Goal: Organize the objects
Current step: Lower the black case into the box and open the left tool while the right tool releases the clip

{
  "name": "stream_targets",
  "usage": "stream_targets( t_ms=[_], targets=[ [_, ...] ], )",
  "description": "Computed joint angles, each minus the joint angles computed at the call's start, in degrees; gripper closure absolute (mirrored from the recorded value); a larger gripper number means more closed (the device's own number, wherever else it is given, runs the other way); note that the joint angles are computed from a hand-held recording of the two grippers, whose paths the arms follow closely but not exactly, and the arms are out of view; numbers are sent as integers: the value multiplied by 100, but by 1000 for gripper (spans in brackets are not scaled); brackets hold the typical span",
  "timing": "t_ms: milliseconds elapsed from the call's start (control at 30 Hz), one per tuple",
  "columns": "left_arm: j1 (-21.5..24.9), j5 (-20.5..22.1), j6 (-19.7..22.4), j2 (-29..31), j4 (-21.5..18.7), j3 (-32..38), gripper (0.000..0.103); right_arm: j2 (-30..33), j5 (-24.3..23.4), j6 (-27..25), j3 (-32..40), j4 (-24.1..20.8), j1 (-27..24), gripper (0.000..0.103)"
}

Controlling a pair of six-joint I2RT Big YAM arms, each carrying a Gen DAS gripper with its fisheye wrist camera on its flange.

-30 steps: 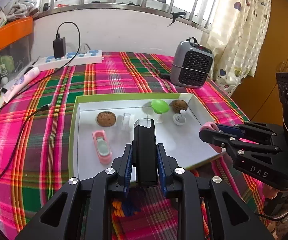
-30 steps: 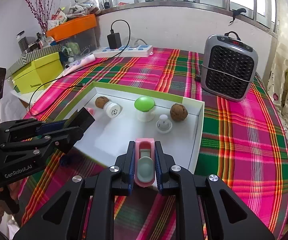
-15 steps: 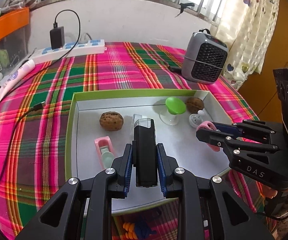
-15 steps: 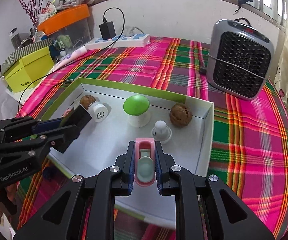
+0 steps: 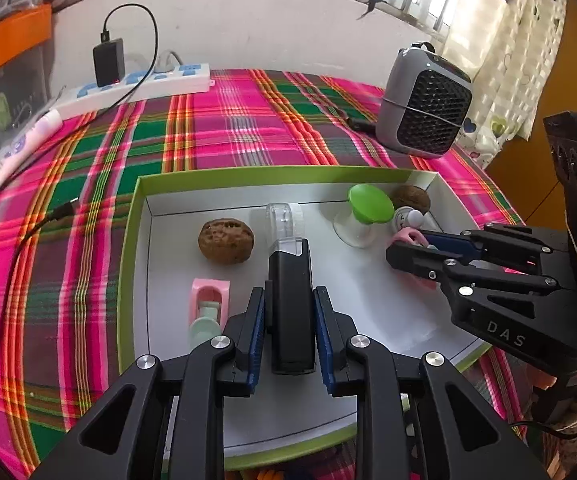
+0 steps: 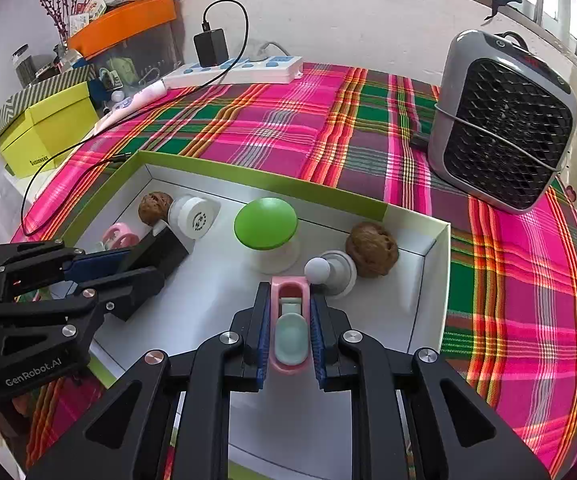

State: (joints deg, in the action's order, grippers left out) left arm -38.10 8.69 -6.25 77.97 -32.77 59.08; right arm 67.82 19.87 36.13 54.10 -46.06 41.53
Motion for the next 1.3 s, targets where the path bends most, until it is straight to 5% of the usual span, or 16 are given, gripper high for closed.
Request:
stream_targets(
  t_ms=[867,1300],
  targets=[
    [-15,-39,-5,199,51,169,80,119,205,-153,48,43,-75,85],
    [-88,-116,-14,89,61,91,58,73,235,-109,41,85,36,59]
  ],
)
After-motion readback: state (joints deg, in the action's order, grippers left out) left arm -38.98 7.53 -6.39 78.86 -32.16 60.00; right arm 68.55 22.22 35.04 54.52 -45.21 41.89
